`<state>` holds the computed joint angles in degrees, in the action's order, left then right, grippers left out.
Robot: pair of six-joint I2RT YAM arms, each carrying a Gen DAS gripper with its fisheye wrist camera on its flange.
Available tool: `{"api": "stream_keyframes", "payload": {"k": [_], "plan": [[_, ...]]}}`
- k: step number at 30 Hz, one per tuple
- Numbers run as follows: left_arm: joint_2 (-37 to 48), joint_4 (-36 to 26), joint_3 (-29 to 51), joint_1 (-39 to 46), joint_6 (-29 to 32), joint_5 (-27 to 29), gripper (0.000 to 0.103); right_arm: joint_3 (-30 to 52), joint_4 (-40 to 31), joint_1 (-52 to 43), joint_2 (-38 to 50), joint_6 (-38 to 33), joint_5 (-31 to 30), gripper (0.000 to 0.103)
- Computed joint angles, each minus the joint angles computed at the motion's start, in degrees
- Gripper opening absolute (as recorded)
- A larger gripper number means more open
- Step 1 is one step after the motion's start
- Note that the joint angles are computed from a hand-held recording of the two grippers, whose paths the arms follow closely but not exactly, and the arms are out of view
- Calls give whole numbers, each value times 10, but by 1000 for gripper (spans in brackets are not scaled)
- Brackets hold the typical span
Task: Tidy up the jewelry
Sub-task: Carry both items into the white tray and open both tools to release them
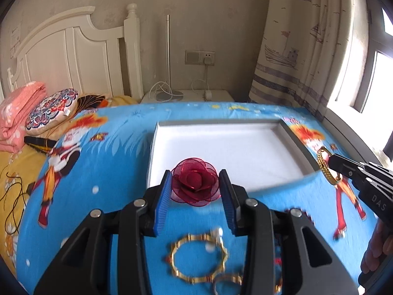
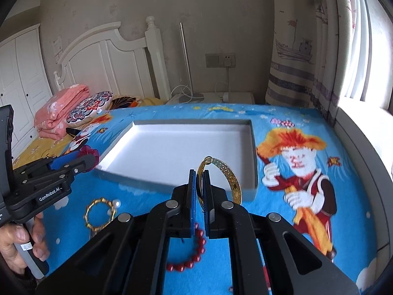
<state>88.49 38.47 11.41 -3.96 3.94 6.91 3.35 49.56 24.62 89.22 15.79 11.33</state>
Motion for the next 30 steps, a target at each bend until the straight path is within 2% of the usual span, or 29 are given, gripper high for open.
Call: {"api": "stream_keyframes", "payload": {"k": [5, 16, 25, 29, 30], "plan": [[62, -37, 85, -20, -10, -13, 38, 67, -33, -33, 26, -26, -12, 7], [206, -87, 233, -43, -33, -27, 38, 217, -62, -90, 185, -52, -49, 7], [278, -107, 295, -42, -31, -15, 41, 287, -96, -105, 256, -55, -58, 8], [283, -101, 295, -45, -28, -20, 57, 301, -106, -108, 272, -52, -58, 10], [283, -98, 293, -44, -27, -19, 57, 304, -110, -109, 275, -50, -57, 14]]}}
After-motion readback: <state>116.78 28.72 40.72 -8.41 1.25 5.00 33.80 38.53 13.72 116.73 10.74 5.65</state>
